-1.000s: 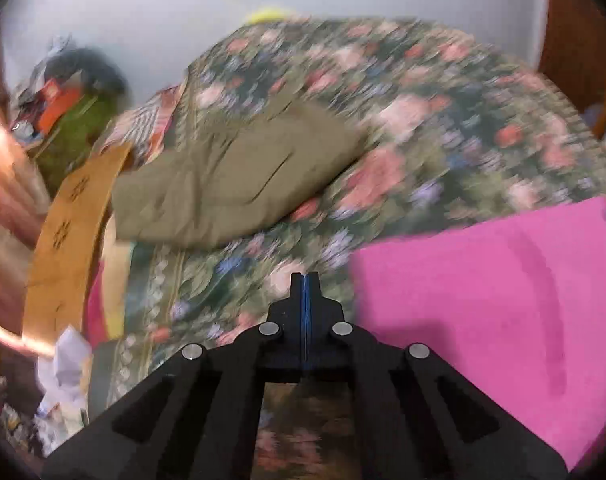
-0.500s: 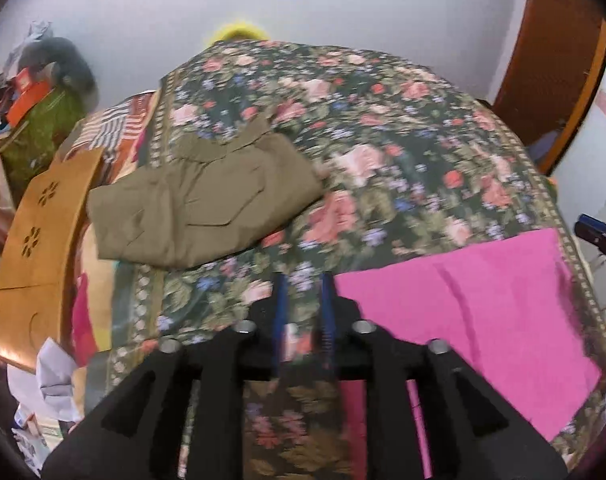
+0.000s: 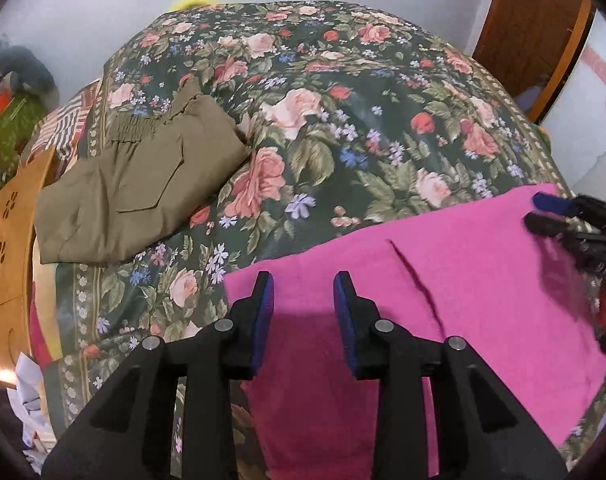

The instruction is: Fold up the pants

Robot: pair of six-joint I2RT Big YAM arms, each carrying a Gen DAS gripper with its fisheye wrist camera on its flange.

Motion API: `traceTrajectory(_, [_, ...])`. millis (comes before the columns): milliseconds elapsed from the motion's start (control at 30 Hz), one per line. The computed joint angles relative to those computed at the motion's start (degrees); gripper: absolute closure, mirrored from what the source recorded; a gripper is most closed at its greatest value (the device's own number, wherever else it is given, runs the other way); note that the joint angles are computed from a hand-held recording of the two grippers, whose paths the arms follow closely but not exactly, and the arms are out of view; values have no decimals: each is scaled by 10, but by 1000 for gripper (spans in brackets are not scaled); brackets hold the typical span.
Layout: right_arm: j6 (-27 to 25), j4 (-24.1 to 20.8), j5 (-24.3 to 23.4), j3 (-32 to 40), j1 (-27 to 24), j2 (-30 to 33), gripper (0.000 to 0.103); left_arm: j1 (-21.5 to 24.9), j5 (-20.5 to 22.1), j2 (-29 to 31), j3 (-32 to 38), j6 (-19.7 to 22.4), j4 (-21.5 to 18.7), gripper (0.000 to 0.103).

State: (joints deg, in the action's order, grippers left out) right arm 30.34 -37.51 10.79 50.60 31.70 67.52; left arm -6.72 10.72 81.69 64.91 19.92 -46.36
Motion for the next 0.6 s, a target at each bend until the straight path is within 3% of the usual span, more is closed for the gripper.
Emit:
traceTrajectory(133, [13, -2, -10, -28, -24, -28, 54, 10, 9, -5, -9, -2, 17, 68])
traceTrajectory(233, [34, 24, -40, -69, -47, -64, 54, 19, 21, -8, -13, -6, 24, 66])
traceTrajectory(333, [41, 3, -19, -75, -43, -78, 54, 21, 9, -14, -19, -5, 32, 65])
traceTrajectory(367, [41, -13, -6, -72, -39, -78, 54, 21, 4, -17, -21, -4, 33, 58])
traceTrajectory(400, [44, -20, -2, -74, -36, -82, 54, 20, -19, -24, -28, -5, 45, 41])
traceTrajectory(433, [45, -25, -1, -75, -37, -84, 54, 19, -39, -30, -37, -3, 60, 34])
traceTrajectory(500, [49, -44, 7, -78, -34, -93, 54, 24, -72, -44, -55, 9, 88, 32])
traceTrajectory(600, [61, -77, 22, -78, -31, -105, 54, 48, -85, -53, -61, 27, 79, 32])
